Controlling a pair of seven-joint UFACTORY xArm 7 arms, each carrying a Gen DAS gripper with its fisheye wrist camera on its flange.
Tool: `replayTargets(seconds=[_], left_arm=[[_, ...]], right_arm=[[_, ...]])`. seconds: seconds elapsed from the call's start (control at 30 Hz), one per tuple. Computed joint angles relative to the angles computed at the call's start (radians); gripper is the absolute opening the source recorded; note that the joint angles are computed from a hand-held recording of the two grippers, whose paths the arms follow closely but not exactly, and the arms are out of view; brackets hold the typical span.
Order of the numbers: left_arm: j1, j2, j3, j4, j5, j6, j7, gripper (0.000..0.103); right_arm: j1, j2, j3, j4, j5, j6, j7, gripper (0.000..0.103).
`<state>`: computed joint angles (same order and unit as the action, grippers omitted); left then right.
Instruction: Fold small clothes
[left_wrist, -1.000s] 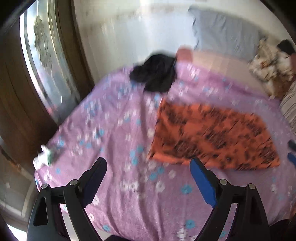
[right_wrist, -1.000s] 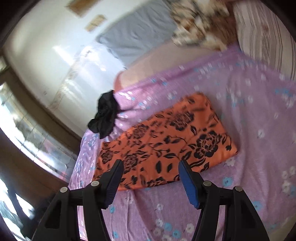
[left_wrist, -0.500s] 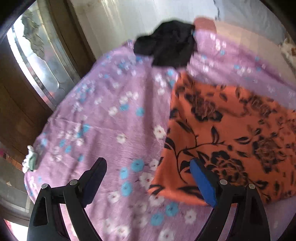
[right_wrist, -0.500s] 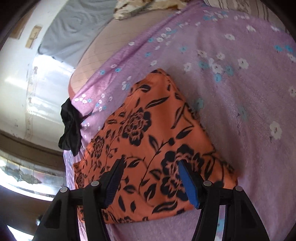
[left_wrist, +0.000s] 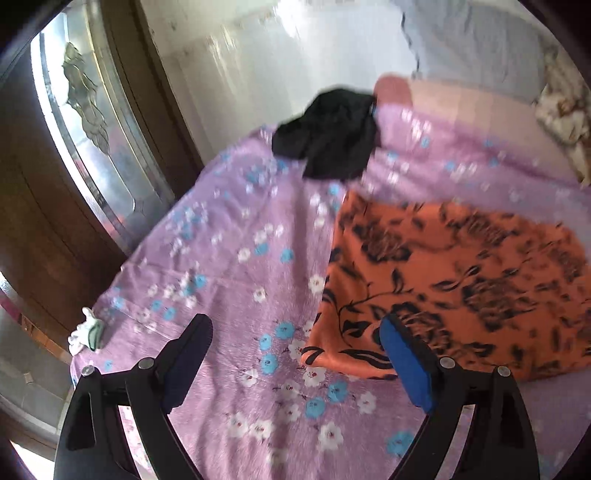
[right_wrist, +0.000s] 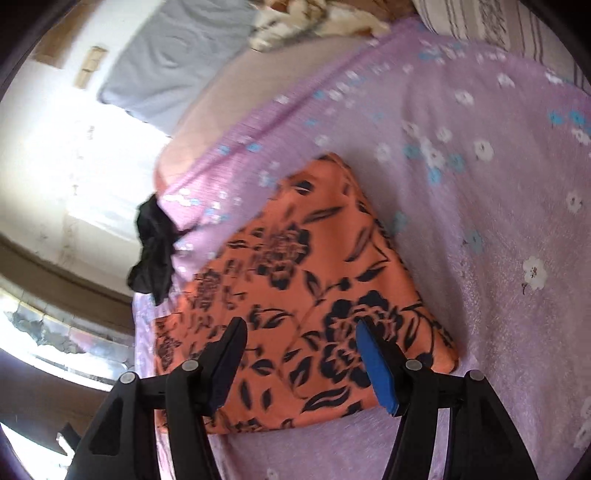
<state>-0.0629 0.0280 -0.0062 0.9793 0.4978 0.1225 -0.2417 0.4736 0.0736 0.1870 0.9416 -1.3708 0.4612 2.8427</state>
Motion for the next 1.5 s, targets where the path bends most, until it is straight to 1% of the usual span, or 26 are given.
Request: replayTargets(seconds=[0.07, 0.17, 0.27, 0.33, 0.37, 0.4, 0.5, 0.57, 0.6, 0.7, 0.83, 1.03, 1.2, 1.27, 1.4, 1.47, 1.5], left_arm=[[0.007, -0.051, -0.003, -0.031, -0.036, -0.030, 0.027, 0.092], [0.007, -0.138, 0.001, -0.097, -0.145, -0.091, 0.121, 0.092], [-0.059, -0.192, 0.052, -0.132, -0.313, -0.101, 0.274, 0.092], [-0.086, -0.230, 0.070, -0.155, -0.383, -0.104, 0.339, 0.092], [-0.093, -0.245, 0.074, -0.164, -0.408, -0.108, 0.361, 0.092], [-0.083, -0.259, 0.061, -0.174, -0.419, -0.110, 0.368, 0.092], [-0.086, -0.294, 0.047, -0.199, -0.466, -0.118, 0.403, 0.092], [-0.120, -0.300, 0.064, -0.203, -0.506, -0.111, 0.436, 0.092], [-0.153, -0.302, 0.082, -0.203, -0.535, -0.100, 0.461, 0.092], [-0.170, -0.304, 0.065, -0.208, -0.571, -0.080, 0.489, 0.092], [-0.147, -0.288, 0.002, -0.213, -0.562, -0.079, 0.479, 0.092], [-0.134, -0.244, -0.057, -0.192, -0.538, -0.078, 0.437, 0.092], [-0.107, -0.212, -0.111, -0.174, -0.477, -0.082, 0.369, 0.092], [-0.102, -0.204, -0.121, -0.170, -0.453, -0.084, 0.346, 0.092], [-0.089, -0.189, -0.140, -0.161, -0.402, -0.085, 0.297, 0.092], [-0.082, -0.185, -0.146, -0.160, -0.379, -0.088, 0.275, 0.092], [-0.077, -0.184, -0.150, -0.159, -0.365, -0.089, 0.263, 0.092]], right_arm=[[0.015, -0.020, 0.012, -0.002, -0.048, 0.023, 0.048, 0.065], [0.031, -0.037, 0.034, -0.003, -0.084, 0.050, 0.093, 0.066], [0.043, -0.051, 0.053, -0.003, -0.090, 0.076, 0.096, 0.067], [0.050, -0.047, 0.061, 0.006, -0.094, 0.089, 0.099, 0.067], [0.053, -0.044, 0.063, 0.013, -0.098, 0.093, 0.103, 0.067], [0.055, -0.042, 0.064, 0.017, -0.105, 0.093, 0.106, 0.067], [0.069, -0.031, 0.069, 0.035, -0.103, 0.113, 0.094, 0.067], [0.079, -0.028, 0.071, 0.044, -0.106, 0.123, 0.084, 0.067], [0.083, -0.027, 0.072, 0.048, -0.105, 0.129, 0.074, 0.067], [0.088, -0.024, 0.069, 0.055, -0.097, 0.133, 0.048, 0.067], [0.084, -0.029, 0.061, 0.046, -0.119, 0.113, 0.067, 0.067], [0.066, -0.054, 0.058, 0.012, -0.148, 0.085, 0.097, 0.067], [0.053, -0.078, 0.066, -0.012, -0.146, 0.084, 0.075, 0.067], [0.051, -0.089, 0.071, -0.020, -0.138, 0.093, 0.054, 0.067], [0.057, -0.107, 0.091, -0.026, -0.096, 0.156, -0.028, 0.067], [0.074, -0.110, 0.114, -0.015, -0.062, 0.250, -0.092, 0.068], [0.086, -0.112, 0.127, -0.009, -0.071, 0.303, -0.107, 0.068]])
